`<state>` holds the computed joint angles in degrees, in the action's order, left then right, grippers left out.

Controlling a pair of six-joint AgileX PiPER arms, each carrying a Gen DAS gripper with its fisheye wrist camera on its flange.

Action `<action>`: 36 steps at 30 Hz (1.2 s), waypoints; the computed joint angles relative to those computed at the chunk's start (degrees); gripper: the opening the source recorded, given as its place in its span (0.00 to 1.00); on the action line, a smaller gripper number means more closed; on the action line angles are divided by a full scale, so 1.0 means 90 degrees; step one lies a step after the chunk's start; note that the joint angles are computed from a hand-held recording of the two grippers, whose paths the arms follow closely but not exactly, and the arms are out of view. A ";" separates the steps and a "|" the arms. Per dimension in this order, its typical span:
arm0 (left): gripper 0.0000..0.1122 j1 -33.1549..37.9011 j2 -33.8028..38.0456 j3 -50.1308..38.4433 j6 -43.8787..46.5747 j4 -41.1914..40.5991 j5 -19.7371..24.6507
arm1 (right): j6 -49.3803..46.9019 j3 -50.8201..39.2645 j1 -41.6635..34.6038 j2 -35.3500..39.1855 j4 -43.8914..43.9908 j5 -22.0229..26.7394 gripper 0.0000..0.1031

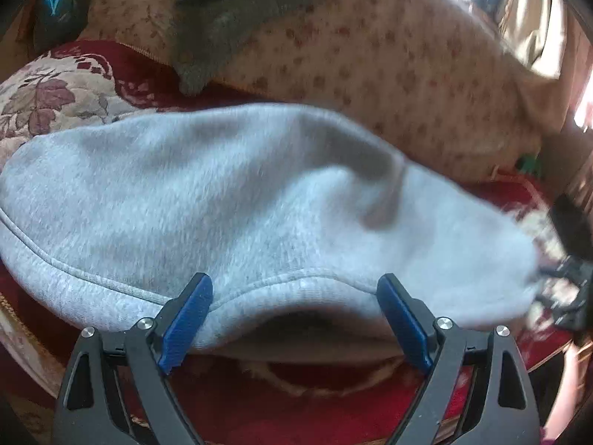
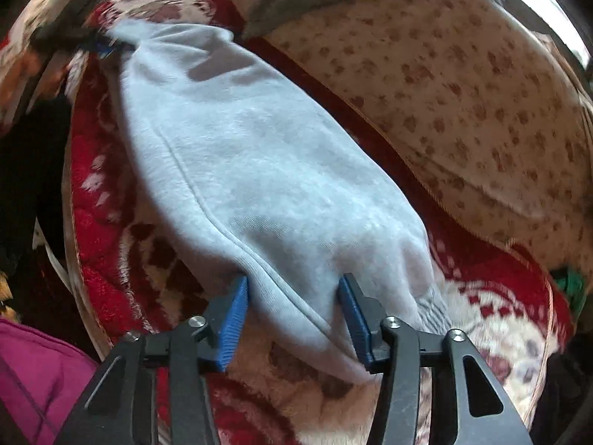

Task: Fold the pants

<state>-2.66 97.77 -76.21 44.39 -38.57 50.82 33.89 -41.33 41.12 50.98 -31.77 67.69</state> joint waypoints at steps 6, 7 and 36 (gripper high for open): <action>0.80 0.0223 0.0043 0.0014 -0.0016 -0.0231 0.0188 | -0.0037 0.0034 -0.0456 -0.0174 0.0449 -0.0101 0.52; 0.80 0.0330 -0.0011 0.0029 0.0069 -0.0388 0.0265 | -0.0217 -0.0042 -0.0598 -0.0246 0.0713 -0.0168 0.54; 0.32 0.2322 0.2082 -0.2814 -0.1509 -0.0219 -0.0238 | -0.2073 -0.5343 -0.0970 0.6231 0.4493 -0.3700 0.75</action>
<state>18.23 116.50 -101.53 30.81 -40.54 48.68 15.22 -89.42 32.39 107.06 8.67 34.39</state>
